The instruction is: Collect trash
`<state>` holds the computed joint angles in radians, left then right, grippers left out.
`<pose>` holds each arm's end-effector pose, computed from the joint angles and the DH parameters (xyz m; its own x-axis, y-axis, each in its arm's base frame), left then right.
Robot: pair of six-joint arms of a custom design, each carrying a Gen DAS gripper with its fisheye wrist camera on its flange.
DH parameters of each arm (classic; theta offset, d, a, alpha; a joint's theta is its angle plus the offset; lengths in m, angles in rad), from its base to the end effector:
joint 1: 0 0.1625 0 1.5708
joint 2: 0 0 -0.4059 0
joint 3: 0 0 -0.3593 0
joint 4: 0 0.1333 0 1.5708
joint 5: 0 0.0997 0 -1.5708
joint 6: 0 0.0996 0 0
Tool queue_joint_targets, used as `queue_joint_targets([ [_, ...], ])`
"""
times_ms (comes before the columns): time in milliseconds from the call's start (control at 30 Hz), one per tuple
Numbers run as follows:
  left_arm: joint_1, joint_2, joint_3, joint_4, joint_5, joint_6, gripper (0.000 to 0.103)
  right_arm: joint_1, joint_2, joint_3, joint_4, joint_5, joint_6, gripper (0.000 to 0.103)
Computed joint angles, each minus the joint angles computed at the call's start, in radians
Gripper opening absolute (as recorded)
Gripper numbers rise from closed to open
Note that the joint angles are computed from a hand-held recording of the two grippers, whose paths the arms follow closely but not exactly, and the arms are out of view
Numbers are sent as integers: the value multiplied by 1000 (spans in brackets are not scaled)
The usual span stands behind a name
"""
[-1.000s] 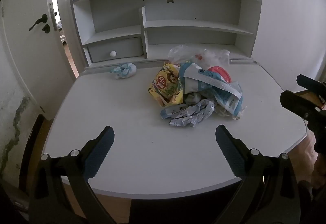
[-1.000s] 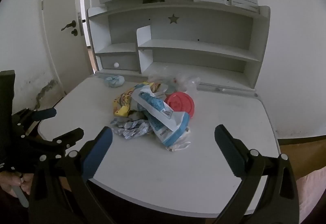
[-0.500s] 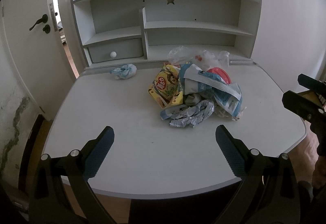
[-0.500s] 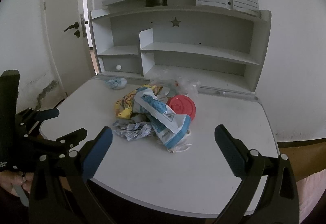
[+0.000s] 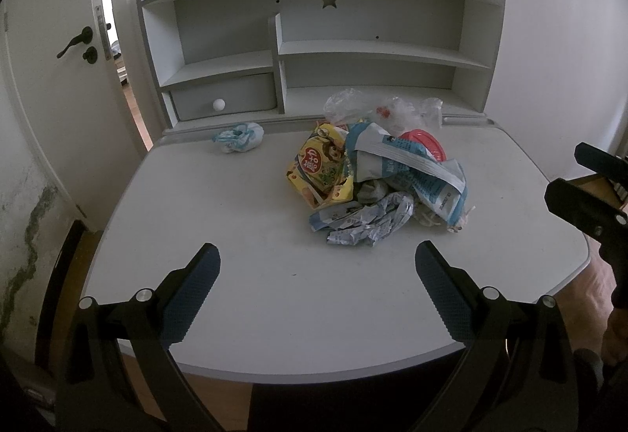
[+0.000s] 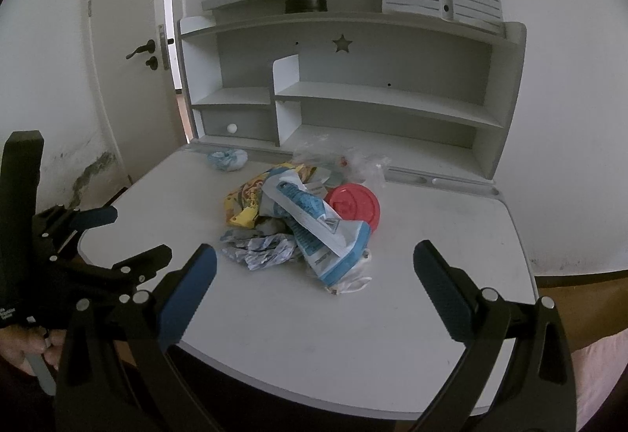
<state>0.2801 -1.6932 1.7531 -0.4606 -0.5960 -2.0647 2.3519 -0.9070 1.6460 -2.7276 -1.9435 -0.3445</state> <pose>-0.2253 -0.2893 0.4302 -0.6037 -0.4506 -0.6577 0.3305 0.6094 -0.7207 0.5226 -0.3893 0.1959 -0.5031 -0.7376 0.4503 -0.8642 0.4249 -0.2695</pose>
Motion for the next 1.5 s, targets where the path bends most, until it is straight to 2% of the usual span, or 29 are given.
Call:
queue_joint_targets([
  [1167, 3, -7, 8, -11, -2, 7, 97, 6, 4, 3, 2, -2, 6, 97],
  [1500, 40, -60, 9, -33, 6, 70, 97, -21, 29, -17, 44, 15, 11, 97],
])
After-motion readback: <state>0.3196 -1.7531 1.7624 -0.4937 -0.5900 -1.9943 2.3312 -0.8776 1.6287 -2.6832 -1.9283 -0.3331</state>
